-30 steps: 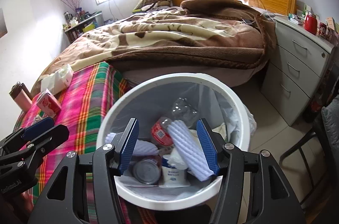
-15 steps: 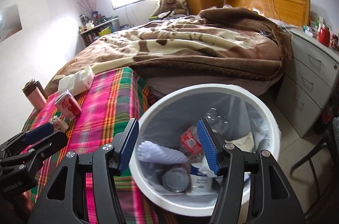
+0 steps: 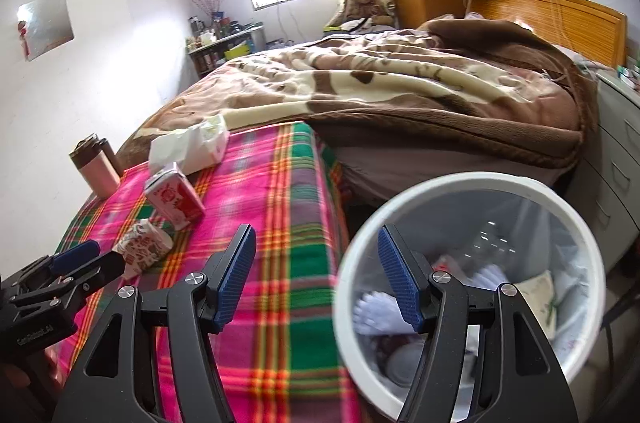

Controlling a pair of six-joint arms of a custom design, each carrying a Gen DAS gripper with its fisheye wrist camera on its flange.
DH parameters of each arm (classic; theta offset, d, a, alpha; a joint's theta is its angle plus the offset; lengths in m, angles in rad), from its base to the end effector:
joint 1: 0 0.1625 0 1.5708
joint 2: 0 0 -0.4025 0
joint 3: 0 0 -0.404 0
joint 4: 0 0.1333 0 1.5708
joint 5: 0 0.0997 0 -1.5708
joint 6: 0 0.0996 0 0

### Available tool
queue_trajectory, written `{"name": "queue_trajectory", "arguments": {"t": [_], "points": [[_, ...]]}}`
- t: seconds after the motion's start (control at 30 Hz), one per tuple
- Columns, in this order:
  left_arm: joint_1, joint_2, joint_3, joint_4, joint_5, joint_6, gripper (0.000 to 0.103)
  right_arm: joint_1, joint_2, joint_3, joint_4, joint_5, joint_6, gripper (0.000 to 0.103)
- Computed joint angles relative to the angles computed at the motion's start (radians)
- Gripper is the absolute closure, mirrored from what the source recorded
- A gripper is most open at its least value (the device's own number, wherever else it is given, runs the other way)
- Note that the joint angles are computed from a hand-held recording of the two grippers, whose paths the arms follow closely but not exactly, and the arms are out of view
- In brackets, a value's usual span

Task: Collect trash
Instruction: 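Move both open tools back over the cartons on the bed, then grasp the patterned paper carton with the left tool while the right tool grasps the pink milk carton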

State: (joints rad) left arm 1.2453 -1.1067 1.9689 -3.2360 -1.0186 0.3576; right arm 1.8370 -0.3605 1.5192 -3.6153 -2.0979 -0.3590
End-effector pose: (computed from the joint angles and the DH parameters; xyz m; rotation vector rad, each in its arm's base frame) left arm -0.0075 -0.6026 0.2285 0.5324 2.3607 -1.0090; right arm 0.2560 -0.6228 -0.0430 0.4402 -2.3482 1.0932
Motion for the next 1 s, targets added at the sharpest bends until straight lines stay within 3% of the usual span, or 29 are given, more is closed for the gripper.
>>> {"name": "queue_trajectory", "arguments": {"t": [0.27, 0.33, 0.63, 0.73, 0.9, 0.97, 1.0], "points": [[0.055, 0.014, -0.064, 0.032, 0.023, 0.017, 0.028, 0.006, 0.053, -0.098, 0.112, 0.059, -0.01, 0.035], [0.066, 0.021, -0.084, 0.056, 0.025, 0.022, 0.028, 0.008, 0.068, -0.121, 0.128, 0.071, -0.022, 0.029], [0.097, 0.079, -0.174, 0.128, 0.071, 0.085, 0.027, 0.018, 0.128, -0.233, 0.219, 0.073, -0.022, 0.028], [0.102, 0.104, -0.208, 0.165, 0.116, 0.104, 0.027, 0.021, 0.15, -0.276, 0.256, 0.075, -0.022, 0.028], [0.121, 0.113, -0.24, 0.246, 0.086, 0.104, 0.027, 0.028, 0.185, -0.339, 0.301, 0.083, -0.05, 0.028], [0.126, 0.114, -0.248, 0.27, 0.095, 0.084, 0.032, 0.029, 0.195, -0.36, 0.33, 0.089, -0.054, 0.028], [0.125, 0.113, -0.243, 0.253, 0.104, 0.095, 0.039, 0.029, 0.197, -0.364, 0.335, 0.093, -0.058, 0.028]]}}
